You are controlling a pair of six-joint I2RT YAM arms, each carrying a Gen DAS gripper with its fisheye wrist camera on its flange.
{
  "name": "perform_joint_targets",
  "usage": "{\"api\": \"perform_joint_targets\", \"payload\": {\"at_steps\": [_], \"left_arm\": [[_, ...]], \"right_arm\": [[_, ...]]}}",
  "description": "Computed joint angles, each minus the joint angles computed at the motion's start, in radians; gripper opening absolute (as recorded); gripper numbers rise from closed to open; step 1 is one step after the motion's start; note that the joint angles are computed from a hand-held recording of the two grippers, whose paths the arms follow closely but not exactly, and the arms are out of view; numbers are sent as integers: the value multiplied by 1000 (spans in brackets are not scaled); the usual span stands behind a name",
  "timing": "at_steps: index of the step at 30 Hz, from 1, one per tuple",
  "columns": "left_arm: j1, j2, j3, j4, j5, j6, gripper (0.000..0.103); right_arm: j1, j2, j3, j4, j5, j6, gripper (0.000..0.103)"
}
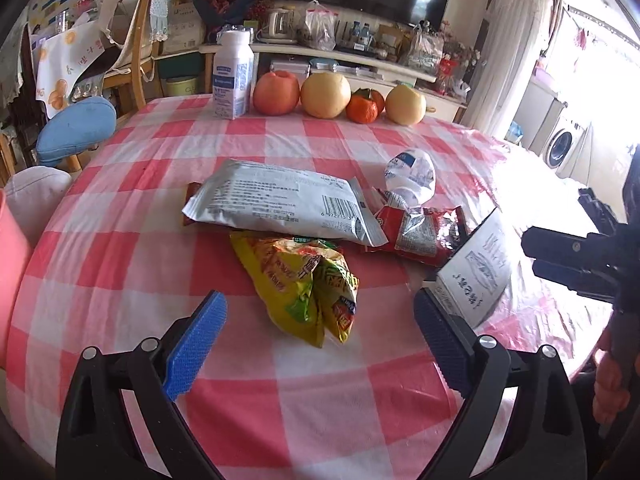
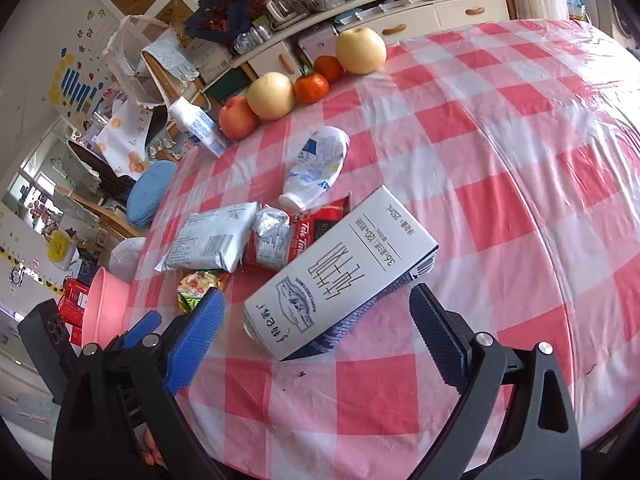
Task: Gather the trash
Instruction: 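Grasp the yellow snack bag with the left tool while the right tool grasps the white milk carton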
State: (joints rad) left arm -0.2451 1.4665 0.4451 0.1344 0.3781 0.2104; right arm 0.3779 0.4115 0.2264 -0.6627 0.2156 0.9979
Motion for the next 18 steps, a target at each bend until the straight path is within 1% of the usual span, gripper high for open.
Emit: {"api": "perform_joint_targets", "payload": {"at_steps": [1,2,5,7,8,9,12,14,18], "left_arm": [[-8,10,5,6,-13,-4,93],[-23,31,13,20,-36,-14,93],[-36,68,38,38,-61,-40,93],[-41,89,51,47,-75,-55,90],[-44,102,61,47,-83,-62,85],[-48,114,70,47,-93,-66,82],[-50,142,86,51,-105,-75,81],[-51,155,95,55,-102,-81,81],[-69,184,117,65,-118,-79,80]], "right_arm": [[-14,4,-6,11,-12,-9,87],[-30,12,-14,25,-25,-19,86],[-70,41,-35,63,-54,-42,85],[-62,44,-45,82,-29,-50,85],[-30,76,-44,97,18,-51,85],[-37,105,-45,120,20,-65,85],[-77,124,-68,186,-30,-100,85],[-60,174,-68,223,-3,-111,85],[-80,257,-74,315,-23,-145,85]]}}
